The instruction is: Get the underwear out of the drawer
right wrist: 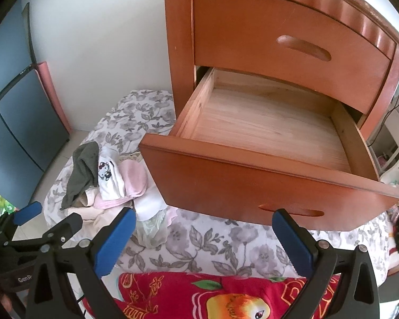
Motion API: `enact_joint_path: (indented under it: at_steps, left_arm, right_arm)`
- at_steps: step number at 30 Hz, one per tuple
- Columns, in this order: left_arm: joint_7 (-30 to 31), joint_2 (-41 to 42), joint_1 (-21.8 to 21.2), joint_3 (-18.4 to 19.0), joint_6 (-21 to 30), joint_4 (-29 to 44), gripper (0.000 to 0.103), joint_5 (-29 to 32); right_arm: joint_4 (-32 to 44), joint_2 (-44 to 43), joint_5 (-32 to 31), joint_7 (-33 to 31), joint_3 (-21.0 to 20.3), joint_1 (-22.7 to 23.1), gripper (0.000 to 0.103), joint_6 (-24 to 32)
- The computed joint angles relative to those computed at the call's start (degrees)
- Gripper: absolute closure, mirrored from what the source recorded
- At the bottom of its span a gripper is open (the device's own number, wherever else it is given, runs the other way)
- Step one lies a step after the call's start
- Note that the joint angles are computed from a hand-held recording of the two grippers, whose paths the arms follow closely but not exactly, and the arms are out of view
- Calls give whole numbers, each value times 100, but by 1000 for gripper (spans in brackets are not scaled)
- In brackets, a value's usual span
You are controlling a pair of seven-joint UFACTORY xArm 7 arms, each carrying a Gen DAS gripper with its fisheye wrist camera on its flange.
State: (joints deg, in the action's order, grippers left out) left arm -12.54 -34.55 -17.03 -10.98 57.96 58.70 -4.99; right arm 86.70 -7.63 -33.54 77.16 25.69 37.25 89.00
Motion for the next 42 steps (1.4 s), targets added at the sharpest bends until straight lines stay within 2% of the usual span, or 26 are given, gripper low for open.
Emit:
enact_joint_path:
  at_steps: [22, 42]
  left_arm:
    - [38, 223, -44, -24, -92, 63, 0, 39]
    - [79, 294, -101, -22, -152, 104, 0, -24]
  right_arm:
    - [-185, -35, 110, -15, -125, -122, 0, -260]
    - [-220, -56, 137, 106, -91, -178, 0, -194]
